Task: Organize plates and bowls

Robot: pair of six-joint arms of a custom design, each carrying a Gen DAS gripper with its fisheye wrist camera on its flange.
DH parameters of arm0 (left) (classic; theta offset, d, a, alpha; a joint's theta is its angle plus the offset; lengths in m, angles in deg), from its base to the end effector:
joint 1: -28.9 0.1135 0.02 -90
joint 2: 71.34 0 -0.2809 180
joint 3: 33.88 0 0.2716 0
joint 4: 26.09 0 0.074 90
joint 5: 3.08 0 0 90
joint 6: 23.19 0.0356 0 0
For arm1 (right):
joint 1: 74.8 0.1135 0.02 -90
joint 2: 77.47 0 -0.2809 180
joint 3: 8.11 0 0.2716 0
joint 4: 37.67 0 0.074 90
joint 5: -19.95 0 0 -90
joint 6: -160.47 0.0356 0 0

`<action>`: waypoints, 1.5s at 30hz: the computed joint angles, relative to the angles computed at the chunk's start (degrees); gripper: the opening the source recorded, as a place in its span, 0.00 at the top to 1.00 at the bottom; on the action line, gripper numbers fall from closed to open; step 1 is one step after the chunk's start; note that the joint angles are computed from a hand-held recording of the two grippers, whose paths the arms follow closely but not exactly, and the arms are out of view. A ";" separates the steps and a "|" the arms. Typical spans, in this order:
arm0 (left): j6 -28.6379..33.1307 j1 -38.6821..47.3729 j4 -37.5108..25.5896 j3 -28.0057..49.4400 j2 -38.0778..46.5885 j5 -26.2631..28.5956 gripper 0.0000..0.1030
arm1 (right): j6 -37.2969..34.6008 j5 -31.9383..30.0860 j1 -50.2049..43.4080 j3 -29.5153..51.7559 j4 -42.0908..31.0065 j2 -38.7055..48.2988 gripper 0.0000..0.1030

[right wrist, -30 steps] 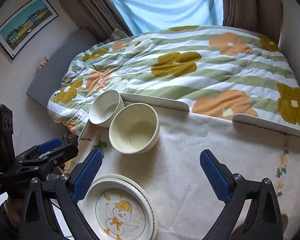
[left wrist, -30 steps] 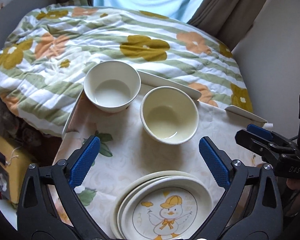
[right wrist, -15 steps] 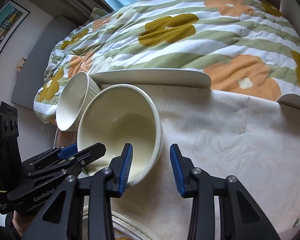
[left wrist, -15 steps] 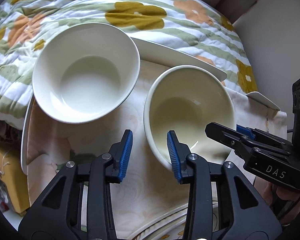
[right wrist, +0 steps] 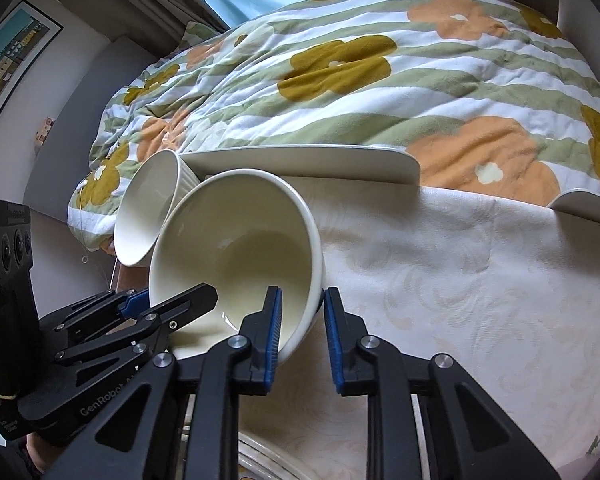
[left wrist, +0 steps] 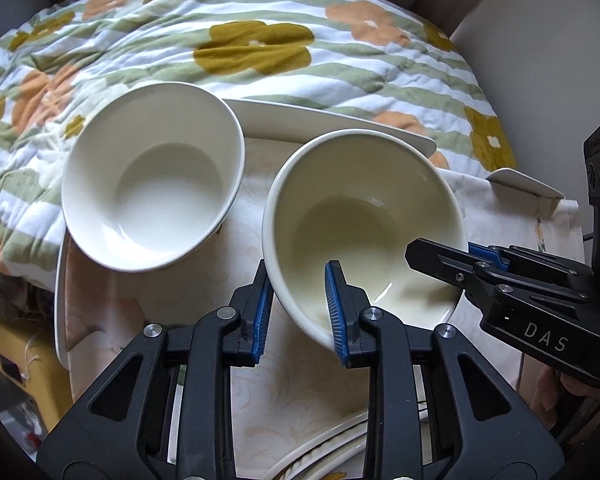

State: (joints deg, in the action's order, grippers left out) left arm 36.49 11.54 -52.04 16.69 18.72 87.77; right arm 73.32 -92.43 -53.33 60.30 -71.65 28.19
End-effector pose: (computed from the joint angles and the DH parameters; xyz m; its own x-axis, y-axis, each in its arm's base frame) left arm 0.2627 -0.0827 0.1220 -0.9029 -0.2466 -0.3520 -0.1756 0.9592 -0.2215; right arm 0.3174 0.1394 0.1183 -0.9025 -0.3056 -0.3034 -0.4081 0.8319 0.3761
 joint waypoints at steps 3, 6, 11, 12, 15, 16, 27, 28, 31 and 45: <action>-0.20 -0.98 -1.49 0.07 -2.64 -0.92 0.77 | -0.10 -0.05 -0.44 -1.43 0.43 -2.40 0.81; -0.92 -3.14 -4.36 0.95 -6.24 -3.10 0.77 | -0.12 -0.32 -0.95 -2.60 0.31 -4.75 0.81; -4.30 -9.21 -10.61 3.55 -12.91 -7.69 0.77 | -2.26 -2.47 -4.80 -6.80 -3.35 -15.75 0.81; -5.26 -10.79 -11.72 4.31 -13.62 -8.61 0.77 | -2.69 -2.82 -5.59 -7.29 -4.35 -17.50 0.81; -9.51 -17.45 -15.89 7.10 -15.43 -12.76 0.77 | -5.61 -4.71 -9.85 -9.04 -9.04 -24.85 0.81; -11.37 -20.35 -17.40 8.41 -15.69 -14.37 0.77 | -6.97 -5.22 -11.60 -9.38 -11.19 -27.27 0.81; -27.19 -45.51 -25.94 26.77 -2.60 -25.49 0.77 | -40.03 -14.26 -46.02 -8.37 -37.37 -40.56 0.81; -27.96 -47.00 -26.20 28.70 -0.64 -25.69 0.77 | -43.70 -14.73 -49.79 -7.86 -39.43 -39.92 0.81; -29.02 -50.13 -26.49 34.07 5.03 -25.47 0.77 | -53.15 -15.23 -59.14 -6.74 -43.65 -38.03 0.81; -21.10 -50.01 -23.39 43.86 21.98 -12.35 0.77 | -58.84 -8.21 -73.12 -10.59 -37.00 -26.59 0.81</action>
State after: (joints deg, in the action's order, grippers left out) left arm 15.39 -38.47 -75.43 60.56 40.70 75.43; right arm 14.48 -100.64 -126.45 49.71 -108.66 1.60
